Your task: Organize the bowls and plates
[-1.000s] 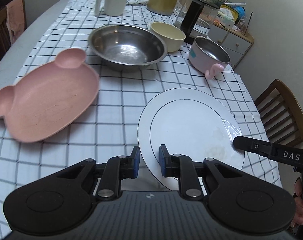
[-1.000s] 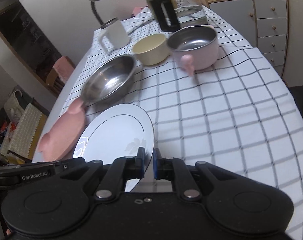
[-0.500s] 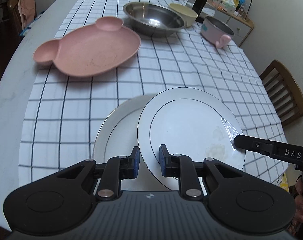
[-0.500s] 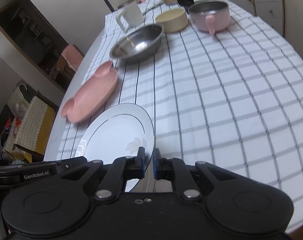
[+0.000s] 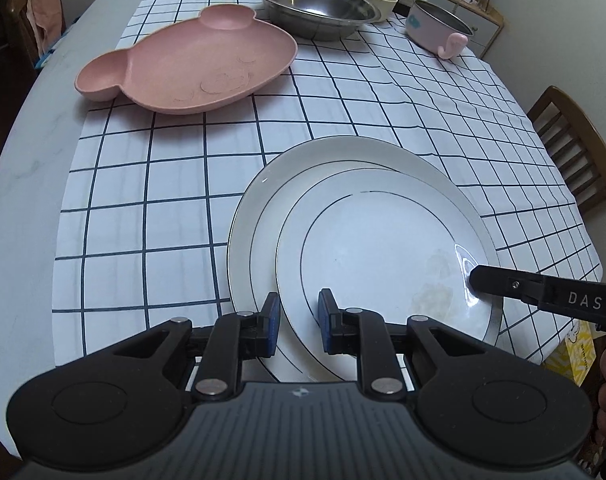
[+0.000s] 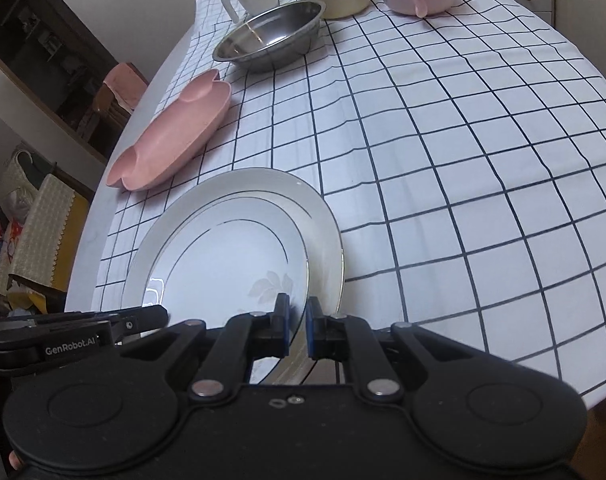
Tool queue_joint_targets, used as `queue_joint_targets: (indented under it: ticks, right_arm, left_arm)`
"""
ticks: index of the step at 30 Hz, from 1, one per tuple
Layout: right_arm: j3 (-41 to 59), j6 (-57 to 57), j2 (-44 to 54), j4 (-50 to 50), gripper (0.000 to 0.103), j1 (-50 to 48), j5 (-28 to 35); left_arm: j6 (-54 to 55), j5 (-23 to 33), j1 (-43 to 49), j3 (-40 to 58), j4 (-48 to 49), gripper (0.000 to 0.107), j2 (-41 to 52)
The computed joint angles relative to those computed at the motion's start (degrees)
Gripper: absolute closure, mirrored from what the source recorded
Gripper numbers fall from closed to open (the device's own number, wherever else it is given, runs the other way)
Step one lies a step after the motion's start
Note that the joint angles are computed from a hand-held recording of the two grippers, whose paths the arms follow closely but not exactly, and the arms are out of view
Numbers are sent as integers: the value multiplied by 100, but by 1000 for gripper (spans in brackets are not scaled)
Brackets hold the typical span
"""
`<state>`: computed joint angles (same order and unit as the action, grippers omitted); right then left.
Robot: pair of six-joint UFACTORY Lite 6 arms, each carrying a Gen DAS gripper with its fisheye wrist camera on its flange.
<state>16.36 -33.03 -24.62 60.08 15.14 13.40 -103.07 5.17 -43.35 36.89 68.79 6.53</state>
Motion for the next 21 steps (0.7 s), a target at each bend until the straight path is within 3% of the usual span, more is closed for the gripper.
queue_joint_targets:
  ticks: [5, 14, 18, 21]
  right_arm:
    - [14, -191, 184, 360, 94, 97, -200]
    - [45, -1701, 469, 1929, 95, 24, -257]
    - [195, -1436, 642, 1711, 94, 238, -462]
    - [285, -257, 643, 541, 87, 407, -606]
  left_arm:
    - [608, 40, 27, 123, -471, 88, 117]
    - [1571, 45, 172, 87, -1187, 88, -13]
    - [1654, 53, 216, -11, -1257, 88, -186]
    - [1957, 74, 221, -56, -1582, 88, -299]
